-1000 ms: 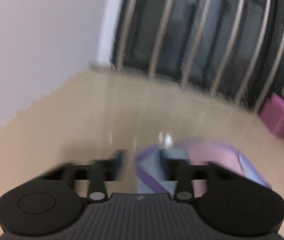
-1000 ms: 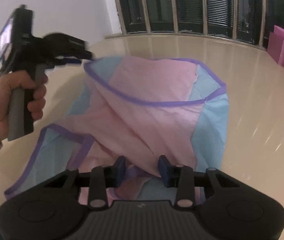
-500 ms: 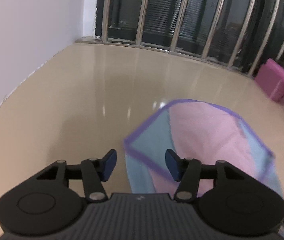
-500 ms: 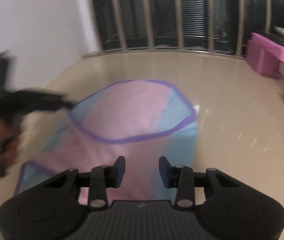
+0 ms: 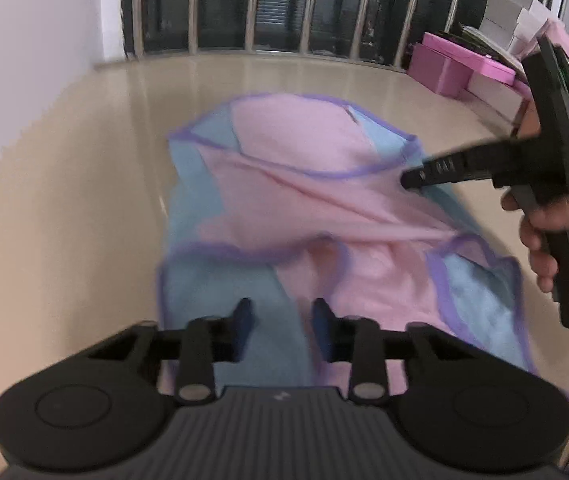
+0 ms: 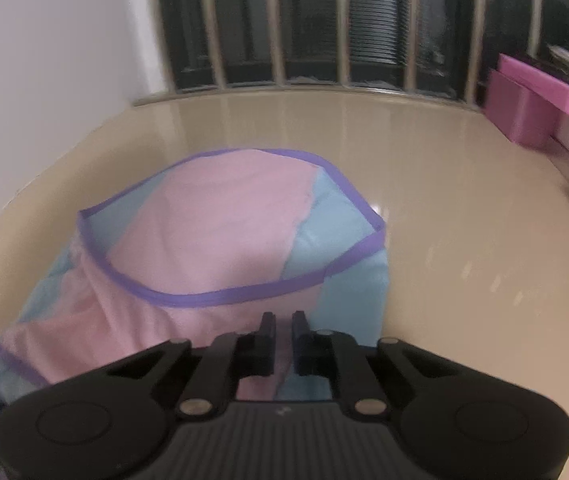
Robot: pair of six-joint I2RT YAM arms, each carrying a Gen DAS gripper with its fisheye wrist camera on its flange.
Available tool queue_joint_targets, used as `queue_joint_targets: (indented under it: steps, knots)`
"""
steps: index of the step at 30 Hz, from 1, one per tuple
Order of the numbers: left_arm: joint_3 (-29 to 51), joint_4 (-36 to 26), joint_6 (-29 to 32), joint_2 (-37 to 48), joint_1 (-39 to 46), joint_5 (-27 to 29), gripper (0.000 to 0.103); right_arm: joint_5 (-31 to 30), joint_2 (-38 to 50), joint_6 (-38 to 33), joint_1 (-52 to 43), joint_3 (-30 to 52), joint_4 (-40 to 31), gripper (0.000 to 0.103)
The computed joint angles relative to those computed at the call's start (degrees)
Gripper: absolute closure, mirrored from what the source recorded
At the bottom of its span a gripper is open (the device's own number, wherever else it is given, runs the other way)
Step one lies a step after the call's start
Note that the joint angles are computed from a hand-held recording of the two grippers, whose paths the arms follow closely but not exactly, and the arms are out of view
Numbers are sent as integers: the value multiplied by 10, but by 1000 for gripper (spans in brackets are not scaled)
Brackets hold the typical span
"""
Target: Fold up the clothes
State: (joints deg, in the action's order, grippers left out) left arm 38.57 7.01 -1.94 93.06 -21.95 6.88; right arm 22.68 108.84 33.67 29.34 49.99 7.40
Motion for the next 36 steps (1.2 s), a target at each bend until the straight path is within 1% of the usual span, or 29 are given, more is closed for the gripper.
queue_joint_targets:
  steps: [2, 3, 6, 7, 8, 10, 11, 13, 14, 16, 18, 20, 22, 23, 24, 25, 27, 28, 30, 31, 32, 33, 34, 35, 36]
  knots:
    - [-2, 9, -9, 0, -3, 21, 69, 6, -45, 18, 17, -35, 10, 91]
    - [1, 10, -13, 2, -8, 23, 69, 7, -69, 24, 29, -48, -1, 91]
    - [15, 38, -13, 28, -26, 13, 69, -5, -132, 52, 75, -86, -31, 89]
    - [20, 46, -15, 38, -29, 13, 81, -18, -144, 60, 88, -96, -32, 88]
    - [20, 49, -29, 42, -25, 27, 101, -29, -152, 71, 103, -103, -38, 88]
    - [18, 55, -57, 47, -15, 54, 102, -22, -153, 93, 130, -104, -52, 88]
    - [6, 59, -65, 35, -11, 63, 102, -15, -160, 104, 144, -109, -59, 88]
    - [-23, 64, -65, 2, -7, 57, 102, -12, -184, 122, 163, -135, -44, 88]
    - [-27, 55, -64, -6, -5, 63, 101, -25, -196, 135, 165, -155, -21, 88]
    - [-35, 37, -60, -20, -1, 74, 99, -42, -201, 136, 169, -171, 11, 87]
    - [-38, 32, -57, -24, -1, 77, 90, -43, -190, 135, 173, -167, 19, 87]
    - [-43, 39, -59, -28, -2, 77, 71, -52, -185, 138, 169, -169, 36, 85]
    - [-40, 52, -72, -20, 0, 80, 63, -57, -167, 144, 159, -167, 58, 84]
    - [-32, 54, -82, -8, 3, 87, 72, -55, -156, 145, 156, -167, 71, 84]
    - [-21, 50, -92, 3, 4, 88, 89, -54, -150, 147, 153, -170, 84, 98]
    - [-13, 44, -106, 9, 6, 87, 102, -54, -144, 148, 150, -173, 98, 102]
    - [-31, 54, -121, -12, 14, 100, 102, -15, -158, 146, 170, -175, 85, 102]
    - [-46, 61, -123, -29, 19, 107, 102, 2, -175, 141, 183, -183, 82, 102]
    - [-78, 62, -120, -73, 24, 101, 102, 40, -216, 133, 218, -198, 66, 102]
    - [-94, 65, -123, -90, 30, 109, 102, 60, -233, 131, 237, -209, 65, 102]
    - [-108, 68, -127, -107, 36, 114, 101, 67, -238, 135, 249, -211, 54, 102]
    - [-122, 70, -130, -120, 37, 108, 101, 72, -241, 139, 261, -212, 42, 102]
    - [-132, 66, -124, -128, 36, 105, 100, 77, -244, 144, 273, -213, 30, 102]
    - [-138, 66, -117, -129, 36, 105, 96, 78, -234, 157, 278, -204, 6, 100]
    - [-144, 65, -109, -130, 35, 104, 90, 86, -224, 179, 282, -196, -18, 95]
